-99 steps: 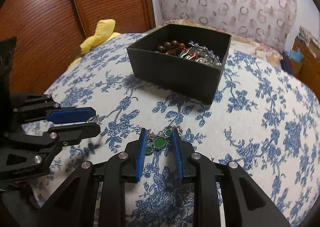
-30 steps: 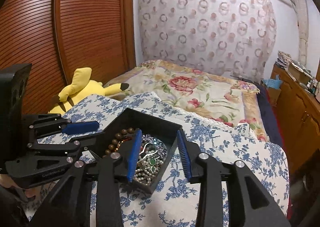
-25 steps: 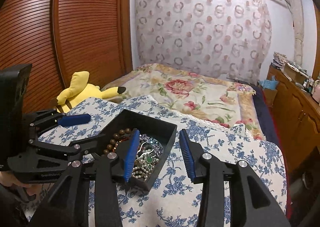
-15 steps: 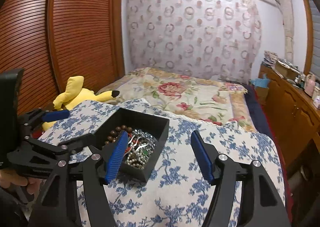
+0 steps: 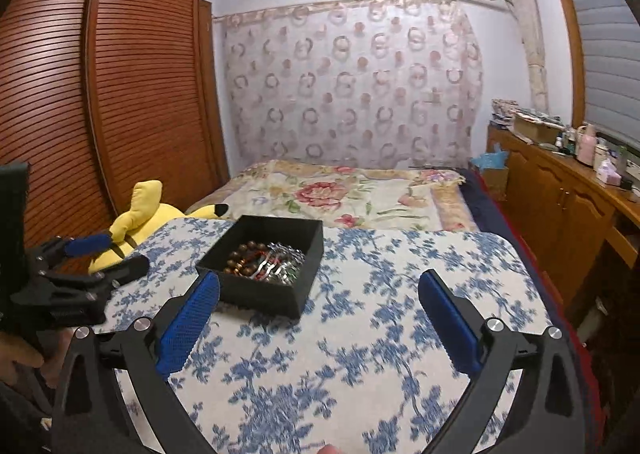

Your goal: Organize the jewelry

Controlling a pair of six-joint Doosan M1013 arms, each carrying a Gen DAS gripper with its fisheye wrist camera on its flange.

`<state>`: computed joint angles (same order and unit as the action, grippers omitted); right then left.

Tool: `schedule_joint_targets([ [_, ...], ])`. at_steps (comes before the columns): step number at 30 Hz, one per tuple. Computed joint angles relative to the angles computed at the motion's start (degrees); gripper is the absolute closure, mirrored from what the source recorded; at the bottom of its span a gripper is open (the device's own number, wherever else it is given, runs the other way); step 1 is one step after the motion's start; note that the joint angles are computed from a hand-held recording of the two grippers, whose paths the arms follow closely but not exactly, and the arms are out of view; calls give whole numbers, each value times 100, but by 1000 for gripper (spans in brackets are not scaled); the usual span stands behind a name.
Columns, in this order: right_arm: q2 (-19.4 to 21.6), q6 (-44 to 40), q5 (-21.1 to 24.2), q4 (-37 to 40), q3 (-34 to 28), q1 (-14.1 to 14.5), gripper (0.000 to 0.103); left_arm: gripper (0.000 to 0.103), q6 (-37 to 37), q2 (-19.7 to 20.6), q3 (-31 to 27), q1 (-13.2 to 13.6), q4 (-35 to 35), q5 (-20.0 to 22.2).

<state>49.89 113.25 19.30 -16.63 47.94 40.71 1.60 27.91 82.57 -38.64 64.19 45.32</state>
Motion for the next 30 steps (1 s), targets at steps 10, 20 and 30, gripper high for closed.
schedule_joint_targets([
  [10, -121, 601, -179, -485, 292, 27, 3, 8, -158, -73, 105, -100, 77, 97],
  [20, -107, 808, -168, -651, 298, 29, 3, 8, -266, -101, 167, -144, 161, 68],
  [30, -102, 899, -176, -733, 307, 30, 3, 8, -294, -112, 182, -157, 187, 79],
])
